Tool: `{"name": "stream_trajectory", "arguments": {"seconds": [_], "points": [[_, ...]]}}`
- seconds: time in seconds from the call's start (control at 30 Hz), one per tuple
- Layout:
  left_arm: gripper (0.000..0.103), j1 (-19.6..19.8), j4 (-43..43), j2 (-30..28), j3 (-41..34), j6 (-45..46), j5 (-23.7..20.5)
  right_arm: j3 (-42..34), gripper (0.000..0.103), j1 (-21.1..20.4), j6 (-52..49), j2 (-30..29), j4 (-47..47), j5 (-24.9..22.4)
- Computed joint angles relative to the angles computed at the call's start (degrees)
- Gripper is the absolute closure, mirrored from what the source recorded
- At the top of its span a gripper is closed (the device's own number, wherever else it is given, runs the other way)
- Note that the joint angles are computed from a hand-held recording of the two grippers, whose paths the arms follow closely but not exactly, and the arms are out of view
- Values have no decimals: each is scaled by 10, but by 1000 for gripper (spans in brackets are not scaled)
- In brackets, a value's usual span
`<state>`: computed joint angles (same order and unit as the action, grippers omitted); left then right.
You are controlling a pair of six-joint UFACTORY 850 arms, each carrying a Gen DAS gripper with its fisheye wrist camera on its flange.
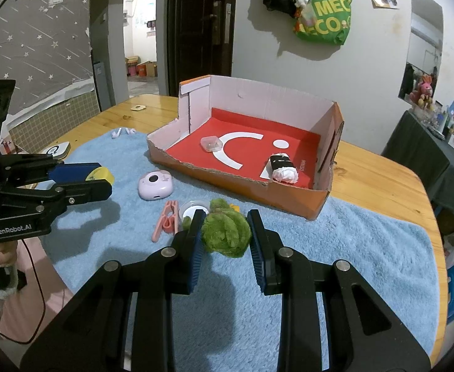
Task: Organize objects
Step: 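Carry yellow lid and yarn ball over the red-lined cardboard box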
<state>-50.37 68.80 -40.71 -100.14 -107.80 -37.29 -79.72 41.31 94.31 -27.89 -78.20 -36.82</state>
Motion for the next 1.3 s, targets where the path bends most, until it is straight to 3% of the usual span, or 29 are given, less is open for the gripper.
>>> {"name": "stream_trajectory", "arguments": {"seconds": [0.4,0.7,0.9,1.07,1.2,1.3], "points": [[71,19,-4,-7,-30,32,22,-31,77,-24,-27,-11,10,17],[71,56,-110,-61,-130,179,55,-92,77,-64,-115,-36,67,56],[71,86,-259,-112,-209,337,51,-164,77,-101,-297,-85,234,97],[71,104,-373,-155,-277,461,11,-226,77,-127,-476,-127,397,106],[71,111,-409,-193,-338,516,-46,-272,77,-143,-608,-157,522,89],[71,118,-435,-206,-356,541,-59,-308,77,-147,-666,-180,570,60]]}}
